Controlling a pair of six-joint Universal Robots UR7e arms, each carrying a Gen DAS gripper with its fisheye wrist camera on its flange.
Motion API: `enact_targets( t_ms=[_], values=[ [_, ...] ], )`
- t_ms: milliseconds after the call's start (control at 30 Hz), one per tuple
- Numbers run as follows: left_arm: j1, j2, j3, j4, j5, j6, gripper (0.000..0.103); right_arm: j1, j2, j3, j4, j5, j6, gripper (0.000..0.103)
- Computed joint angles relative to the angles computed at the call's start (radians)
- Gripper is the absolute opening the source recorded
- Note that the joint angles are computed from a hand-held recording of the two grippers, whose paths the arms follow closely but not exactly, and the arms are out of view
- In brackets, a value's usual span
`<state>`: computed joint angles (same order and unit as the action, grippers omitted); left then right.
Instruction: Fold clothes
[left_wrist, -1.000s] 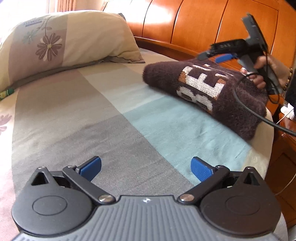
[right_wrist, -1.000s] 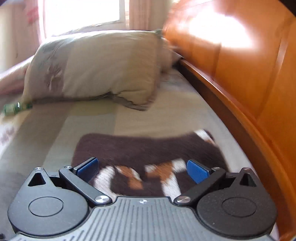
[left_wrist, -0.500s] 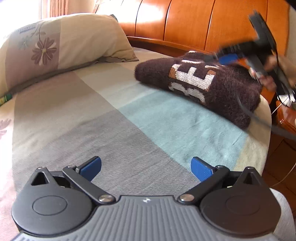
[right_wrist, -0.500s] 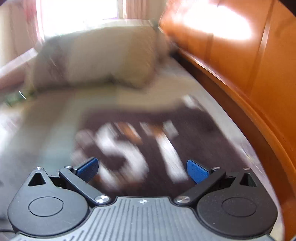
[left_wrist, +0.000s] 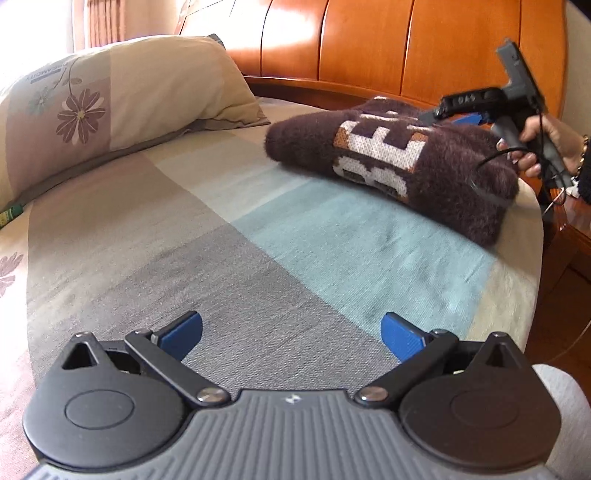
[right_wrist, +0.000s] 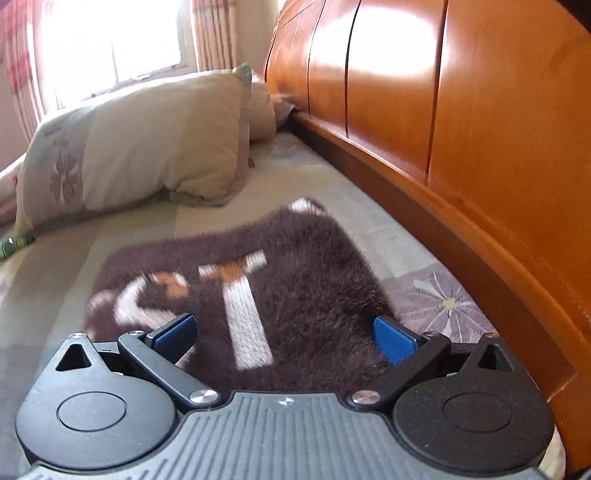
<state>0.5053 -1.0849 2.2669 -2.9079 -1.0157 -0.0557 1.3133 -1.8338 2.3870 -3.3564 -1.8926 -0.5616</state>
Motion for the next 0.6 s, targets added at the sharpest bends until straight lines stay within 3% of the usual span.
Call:
enact_targets(
  t_ms=[100, 367, 467, 600],
  values=[
    [0.001, 0.005, -0.006, 0.009, 0.003, -0.004, 0.102, 0.043, -0.012, -0.005, 0.010, 0.005, 0.006, 0.103],
    [-0.032, -0.017, -0.011, 0.032, 0.036, -0.050, 0.102, 0.249, -0.017, 0.059, 0.018, -0.249, 0.086, 0.103],
    [-0.047, -0.031, -0.003, 0.026, 0.048, -0.063, 0.102, 0.314, -0.061, 0.127, 0.020, -0.267, 0.134, 0.103],
    [-0.071, -0.054, 0.008, 0.010, 0.050, -0.076, 0.102, 0.335, -0.090, 0.161, 0.193, -0.319, 0.267, 0.103]
  ],
)
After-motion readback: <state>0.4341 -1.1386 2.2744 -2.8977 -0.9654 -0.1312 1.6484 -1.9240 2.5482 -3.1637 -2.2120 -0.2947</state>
